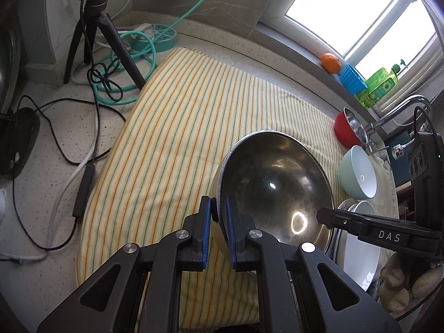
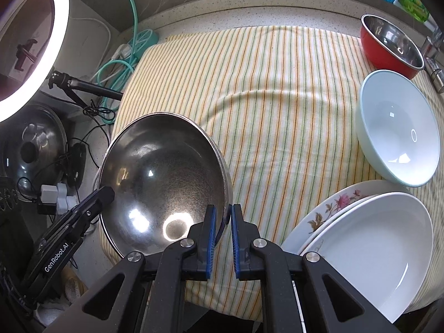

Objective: Organize plates and bowls
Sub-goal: 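Lift the steel bowl with both grippers and carry it toward the plate stack, then set the steel bowl on the towel and open both grippers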

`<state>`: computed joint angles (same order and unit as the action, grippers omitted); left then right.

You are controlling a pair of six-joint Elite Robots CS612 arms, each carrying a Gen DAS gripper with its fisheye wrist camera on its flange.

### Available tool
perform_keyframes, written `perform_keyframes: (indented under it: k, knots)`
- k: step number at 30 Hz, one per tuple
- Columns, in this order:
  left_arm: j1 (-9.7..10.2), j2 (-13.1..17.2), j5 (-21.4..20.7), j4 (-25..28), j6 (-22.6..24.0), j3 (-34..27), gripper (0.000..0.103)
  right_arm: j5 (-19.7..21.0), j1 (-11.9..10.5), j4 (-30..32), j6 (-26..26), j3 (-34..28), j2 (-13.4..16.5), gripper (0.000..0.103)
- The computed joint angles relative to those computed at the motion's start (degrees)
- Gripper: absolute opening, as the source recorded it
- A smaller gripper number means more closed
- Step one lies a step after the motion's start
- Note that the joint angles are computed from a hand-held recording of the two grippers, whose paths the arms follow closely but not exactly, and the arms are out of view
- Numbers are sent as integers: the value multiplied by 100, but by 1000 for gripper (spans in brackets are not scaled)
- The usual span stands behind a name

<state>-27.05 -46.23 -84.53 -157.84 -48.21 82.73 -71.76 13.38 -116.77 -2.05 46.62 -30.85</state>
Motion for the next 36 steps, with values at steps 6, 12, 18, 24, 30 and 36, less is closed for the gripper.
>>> perform_keyframes:
  k: [6,12,18,24,30,36]
  knots:
    - [7,-9,-39,-4,-5,33,9,34,0,-34,19,13,2,10]
    - [22,-10,-90,-5,7,33,9,81,-9,-57,59,56,-19,10]
    - [36,-19,-148,6,42,45,9,85,-10,-91,-18,98,-50,9]
    - [29,-65,-95,41,132,60,9,20,-2,-301,-74,253,-124,10]
    - [37,-151,14,-16,204,100,9,-98,-7,-592,-28,438,-236,12]
    - [48,-182,27,-247,336,26,9,-163,-81,-979,103,672,-401,13]
